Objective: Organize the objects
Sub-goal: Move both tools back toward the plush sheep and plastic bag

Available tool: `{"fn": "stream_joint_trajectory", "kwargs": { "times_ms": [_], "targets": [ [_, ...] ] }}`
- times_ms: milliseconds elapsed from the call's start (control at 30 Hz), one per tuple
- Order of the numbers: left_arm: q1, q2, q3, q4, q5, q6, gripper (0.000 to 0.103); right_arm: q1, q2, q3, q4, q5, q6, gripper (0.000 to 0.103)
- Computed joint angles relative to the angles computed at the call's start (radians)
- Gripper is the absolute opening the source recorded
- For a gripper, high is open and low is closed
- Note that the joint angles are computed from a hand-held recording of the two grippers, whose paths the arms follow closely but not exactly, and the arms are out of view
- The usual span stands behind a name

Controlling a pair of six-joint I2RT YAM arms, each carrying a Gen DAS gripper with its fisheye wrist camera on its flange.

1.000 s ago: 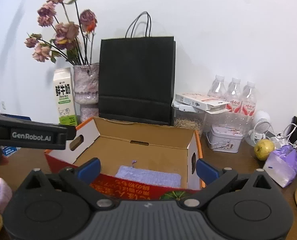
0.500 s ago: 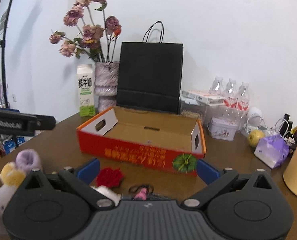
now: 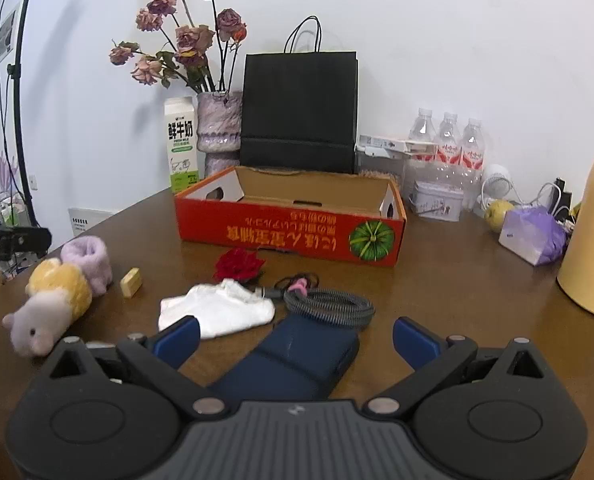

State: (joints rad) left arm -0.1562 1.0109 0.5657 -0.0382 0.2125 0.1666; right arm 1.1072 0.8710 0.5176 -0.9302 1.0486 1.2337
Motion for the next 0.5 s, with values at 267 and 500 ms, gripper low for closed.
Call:
{"fn": "stream_joint_trajectory", "kwargs": {
  "times_ms": [267, 500],
  "targets": [
    [0.157, -0.097, -0.100, -0.073, 0.130, 0.057, 0.103, 0.218, 0.185, 0.043, -0.196, 0.016, 0.400, 0.103],
    [0.241, -0.150, -0.155, -0.107, 0.209, 0.104, 0.103, 0.338, 0.304, 0.069, -0.237, -0.010, 0.569, 0.103]
  ]
}}
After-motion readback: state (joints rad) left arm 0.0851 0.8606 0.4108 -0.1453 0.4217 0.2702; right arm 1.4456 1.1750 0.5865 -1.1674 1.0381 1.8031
